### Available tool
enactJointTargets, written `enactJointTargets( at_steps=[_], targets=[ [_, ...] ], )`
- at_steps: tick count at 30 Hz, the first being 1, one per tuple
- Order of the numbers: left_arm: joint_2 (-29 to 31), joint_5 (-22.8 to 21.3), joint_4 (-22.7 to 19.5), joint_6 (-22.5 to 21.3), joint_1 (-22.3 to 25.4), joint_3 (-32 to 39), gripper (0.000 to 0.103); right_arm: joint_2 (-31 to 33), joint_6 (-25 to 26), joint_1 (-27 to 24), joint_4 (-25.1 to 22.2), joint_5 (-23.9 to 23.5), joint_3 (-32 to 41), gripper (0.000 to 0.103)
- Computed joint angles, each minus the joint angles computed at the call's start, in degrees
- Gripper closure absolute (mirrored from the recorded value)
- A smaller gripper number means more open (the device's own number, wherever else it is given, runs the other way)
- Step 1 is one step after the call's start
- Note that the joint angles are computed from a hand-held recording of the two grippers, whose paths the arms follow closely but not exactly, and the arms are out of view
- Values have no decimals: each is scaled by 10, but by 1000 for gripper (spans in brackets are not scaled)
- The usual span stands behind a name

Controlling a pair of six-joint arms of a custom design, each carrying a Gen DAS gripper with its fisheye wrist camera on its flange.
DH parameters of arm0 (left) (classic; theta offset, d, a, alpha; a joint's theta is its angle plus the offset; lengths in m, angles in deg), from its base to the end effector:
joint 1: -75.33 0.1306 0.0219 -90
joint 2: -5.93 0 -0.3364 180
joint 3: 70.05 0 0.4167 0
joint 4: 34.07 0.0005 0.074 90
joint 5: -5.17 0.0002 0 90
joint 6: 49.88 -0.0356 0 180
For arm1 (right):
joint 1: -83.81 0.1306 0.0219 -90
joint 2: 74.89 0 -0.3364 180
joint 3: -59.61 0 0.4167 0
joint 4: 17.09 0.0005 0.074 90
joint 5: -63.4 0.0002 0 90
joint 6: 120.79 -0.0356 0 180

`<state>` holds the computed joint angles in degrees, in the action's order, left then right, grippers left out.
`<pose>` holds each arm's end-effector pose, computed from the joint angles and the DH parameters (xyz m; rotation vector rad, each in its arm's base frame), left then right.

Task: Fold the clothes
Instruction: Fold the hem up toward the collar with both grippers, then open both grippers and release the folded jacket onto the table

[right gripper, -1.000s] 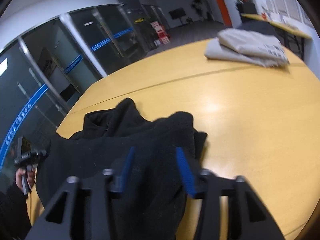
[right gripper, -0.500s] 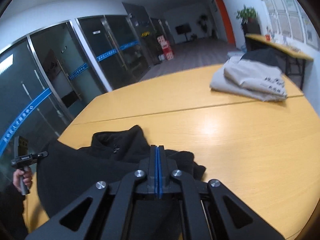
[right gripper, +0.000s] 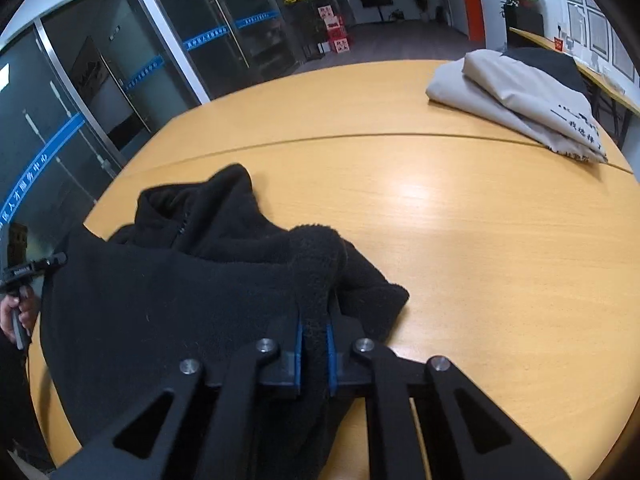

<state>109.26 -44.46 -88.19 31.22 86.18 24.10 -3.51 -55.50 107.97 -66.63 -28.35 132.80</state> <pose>0.5506 0.0815 0.3010 0.1727 2.4630 -0.7908 0.3689 0.1661 0.3813 -0.0027 2.4485 0.4256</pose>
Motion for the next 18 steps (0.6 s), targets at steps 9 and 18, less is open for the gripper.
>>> enactJointTargets(
  at_steps=[9, 18],
  targets=[
    [-45, 75, 90, 37, 19, -37, 94, -41, 7, 34, 81, 64, 19, 97],
    [47, -93, 36, 30, -11, 16, 66, 46, -45, -17, 35, 53, 14, 94]
  ],
)
